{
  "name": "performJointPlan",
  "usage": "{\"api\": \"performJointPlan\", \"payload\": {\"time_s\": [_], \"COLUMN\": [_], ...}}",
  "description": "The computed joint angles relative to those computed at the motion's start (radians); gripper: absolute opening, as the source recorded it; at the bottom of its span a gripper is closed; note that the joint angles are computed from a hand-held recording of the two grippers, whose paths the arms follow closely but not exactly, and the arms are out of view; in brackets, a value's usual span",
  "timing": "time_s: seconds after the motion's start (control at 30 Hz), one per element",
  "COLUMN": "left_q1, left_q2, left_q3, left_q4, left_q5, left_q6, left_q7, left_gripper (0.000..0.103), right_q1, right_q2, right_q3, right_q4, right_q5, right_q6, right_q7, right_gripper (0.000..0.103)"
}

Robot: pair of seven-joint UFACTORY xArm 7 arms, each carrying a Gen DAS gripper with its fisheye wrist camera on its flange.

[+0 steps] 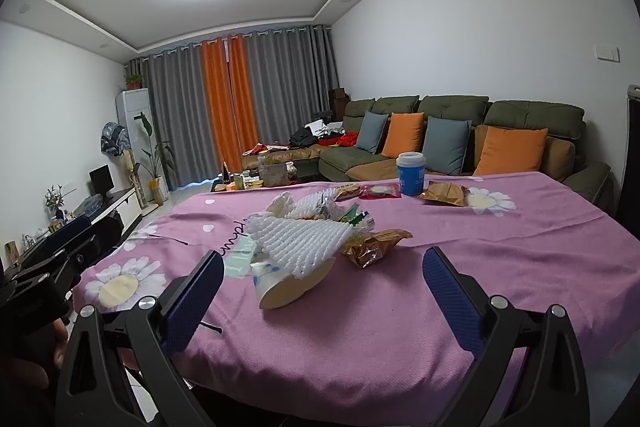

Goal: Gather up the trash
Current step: 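Move both tools back over the table toward the remaining trash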

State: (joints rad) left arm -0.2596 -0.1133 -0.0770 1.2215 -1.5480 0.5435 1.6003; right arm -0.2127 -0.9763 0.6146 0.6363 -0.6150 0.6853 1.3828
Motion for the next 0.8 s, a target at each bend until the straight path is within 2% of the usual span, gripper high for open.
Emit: {"api": "performJointPlan", "payload": {"time_s": [0.23, 0.5, 0.6, 0.8], "left_q1": [0.007, 0.01, 0.014, 0.025], "left_q2": [0.049, 0.157, 0.193, 0.276], "left_q3": [-0.005, -0.047, -0.065, -0.102], "left_q4": [0.038, 0.129, 0.159, 0.231], "left_q5": [0.07, 0.161, 0.198, 0.289], "left_q6": [-0.009, -0.035, -0.045, -0.057], "left_q7": [-0.068, -0.143, -0.173, -0.251], "left_gripper": [0.097, 0.097, 0.097, 0.097], "right_q1": [-0.028, -0.044, -0.034, 0.001], "right_q2": [0.093, 0.247, 0.308, 0.405], "right_q3": [-0.039, -0.125, -0.168, -0.255], "right_q4": [0.016, 0.044, 0.054, 0.064], "right_q5": [-0.014, -0.022, -0.01, 0.04], "right_q6": [-0.076, -0.176, -0.216, -0.298], "right_q7": [-0.005, -0.024, -0.03, -0.057], "right_gripper": [0.096, 0.096, 0.093, 0.081]}}
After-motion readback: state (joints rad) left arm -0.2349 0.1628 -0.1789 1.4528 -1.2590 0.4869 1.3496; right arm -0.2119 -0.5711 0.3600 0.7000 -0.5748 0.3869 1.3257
